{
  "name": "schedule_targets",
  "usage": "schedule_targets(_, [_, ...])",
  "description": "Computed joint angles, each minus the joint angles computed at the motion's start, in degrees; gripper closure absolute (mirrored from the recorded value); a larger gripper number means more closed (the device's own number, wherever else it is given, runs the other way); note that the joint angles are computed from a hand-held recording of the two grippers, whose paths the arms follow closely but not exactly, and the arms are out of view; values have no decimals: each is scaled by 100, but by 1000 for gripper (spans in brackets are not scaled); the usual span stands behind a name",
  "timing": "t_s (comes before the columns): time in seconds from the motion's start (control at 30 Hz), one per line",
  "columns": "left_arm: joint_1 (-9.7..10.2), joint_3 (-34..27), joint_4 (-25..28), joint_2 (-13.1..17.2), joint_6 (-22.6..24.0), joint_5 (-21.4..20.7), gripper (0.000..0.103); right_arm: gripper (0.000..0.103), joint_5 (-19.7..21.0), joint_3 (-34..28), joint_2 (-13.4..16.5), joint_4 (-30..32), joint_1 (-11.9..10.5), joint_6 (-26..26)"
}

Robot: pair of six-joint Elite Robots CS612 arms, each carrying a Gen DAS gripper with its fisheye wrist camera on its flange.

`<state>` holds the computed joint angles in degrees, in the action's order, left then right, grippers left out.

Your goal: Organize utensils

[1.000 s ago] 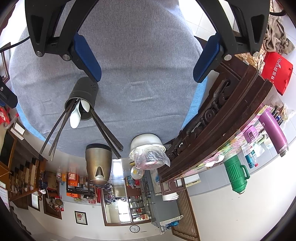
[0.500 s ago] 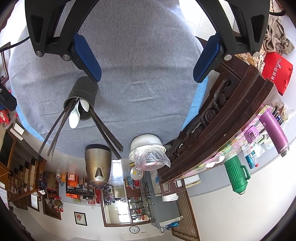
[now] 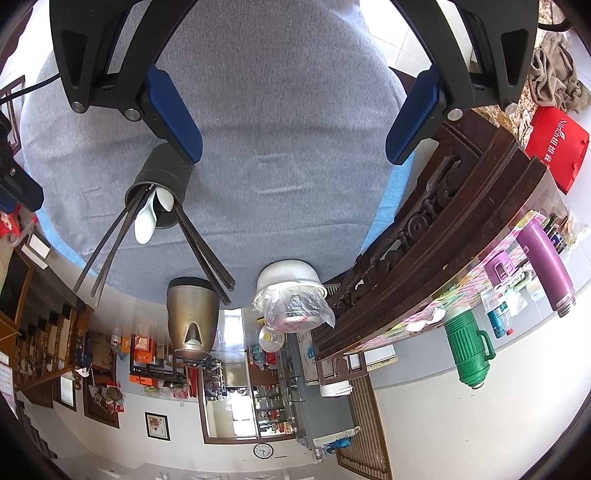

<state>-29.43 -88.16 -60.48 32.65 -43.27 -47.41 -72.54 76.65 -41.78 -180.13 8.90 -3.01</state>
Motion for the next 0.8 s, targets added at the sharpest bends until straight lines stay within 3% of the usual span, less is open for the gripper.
schedule_targets(0.4, [80, -155, -113, 103, -9, -36, 4, 30, -160, 13, 31, -348, 121, -179])
schedule_targets(0.8, [189, -299, -179, 196, 60, -182, 4, 30, -356, -104, 82, -136, 256, -275])
